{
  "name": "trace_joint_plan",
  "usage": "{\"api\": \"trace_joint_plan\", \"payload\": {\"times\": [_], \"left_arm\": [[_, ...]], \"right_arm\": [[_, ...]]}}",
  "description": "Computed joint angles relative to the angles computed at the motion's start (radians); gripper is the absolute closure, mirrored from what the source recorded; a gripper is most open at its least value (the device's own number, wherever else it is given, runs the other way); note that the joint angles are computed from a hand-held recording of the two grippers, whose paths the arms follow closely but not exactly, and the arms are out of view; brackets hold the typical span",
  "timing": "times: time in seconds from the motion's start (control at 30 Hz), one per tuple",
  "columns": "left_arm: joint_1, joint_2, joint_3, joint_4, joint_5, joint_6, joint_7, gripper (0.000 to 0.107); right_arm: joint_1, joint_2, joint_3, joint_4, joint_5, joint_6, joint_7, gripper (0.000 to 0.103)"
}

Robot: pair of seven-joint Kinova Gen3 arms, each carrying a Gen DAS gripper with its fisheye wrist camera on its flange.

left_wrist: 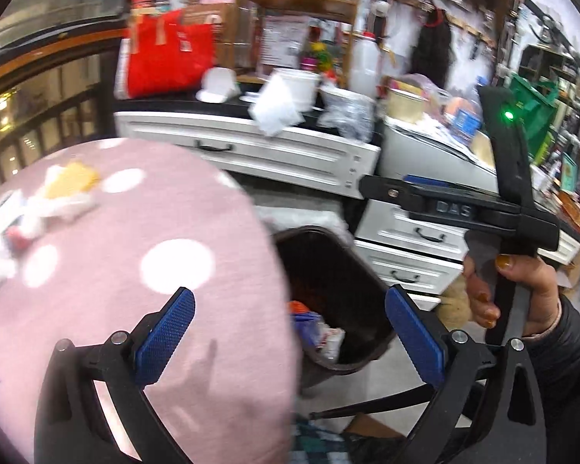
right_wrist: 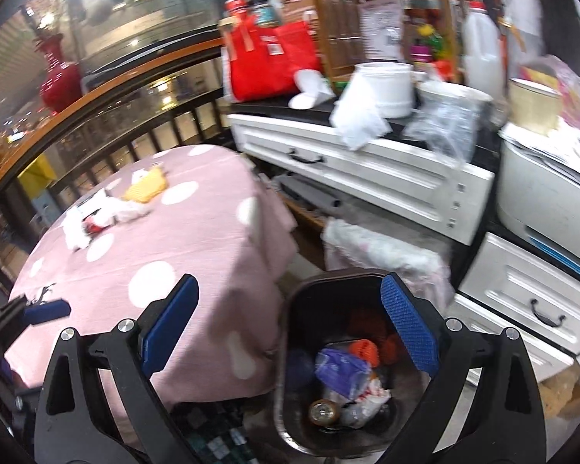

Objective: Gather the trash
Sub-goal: 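Move both open tools back over the trash pile on the table, then grasp the white tissue bundle with the left tool while the right grasps the white bag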

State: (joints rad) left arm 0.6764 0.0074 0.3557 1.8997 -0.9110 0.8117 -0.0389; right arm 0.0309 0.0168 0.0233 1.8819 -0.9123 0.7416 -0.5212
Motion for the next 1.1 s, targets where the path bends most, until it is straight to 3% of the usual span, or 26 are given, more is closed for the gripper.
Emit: {"api": "trace_joint_plan", "payload": {"times": [0.3, 0.5, 0.67, 0.93, 1.1], "left_arm": [[-0.064, -0.130, 0.054, 0.087, 0.044, 0.153, 0.042, 0.010], [-0.154, -0.237, 0.078, 0.162, 0.108, 0.198, 0.060, 0.010], [-0.231, -0.328, 0.052, 0.217, 0.170, 0.222, 0.010, 0.010], [-0.361, -0.442, -0.083, 0.284, 0.213, 0.164, -0.113, 0.012], [-0.417, -0.437, -0.240, 0.310, 0.257, 0.041, -0.243, 0.024]], "right_arm": [[-0.078, 0.001, -0.049, -0.020, 0.011, 0.029, 0.003, 0.009], [-0.147, 0.017, -0.094, -0.047, 0.041, 0.031, -0.025, 0.009], [-0.215, 0.054, -0.141, -0.093, 0.103, 0.012, -0.065, 0.009], [-0.307, 0.178, -0.217, -0.243, 0.230, 0.039, -0.175, 0.009], [-0.364, 0.235, -0.253, -0.323, 0.325, 0.023, -0.236, 0.009]]}}
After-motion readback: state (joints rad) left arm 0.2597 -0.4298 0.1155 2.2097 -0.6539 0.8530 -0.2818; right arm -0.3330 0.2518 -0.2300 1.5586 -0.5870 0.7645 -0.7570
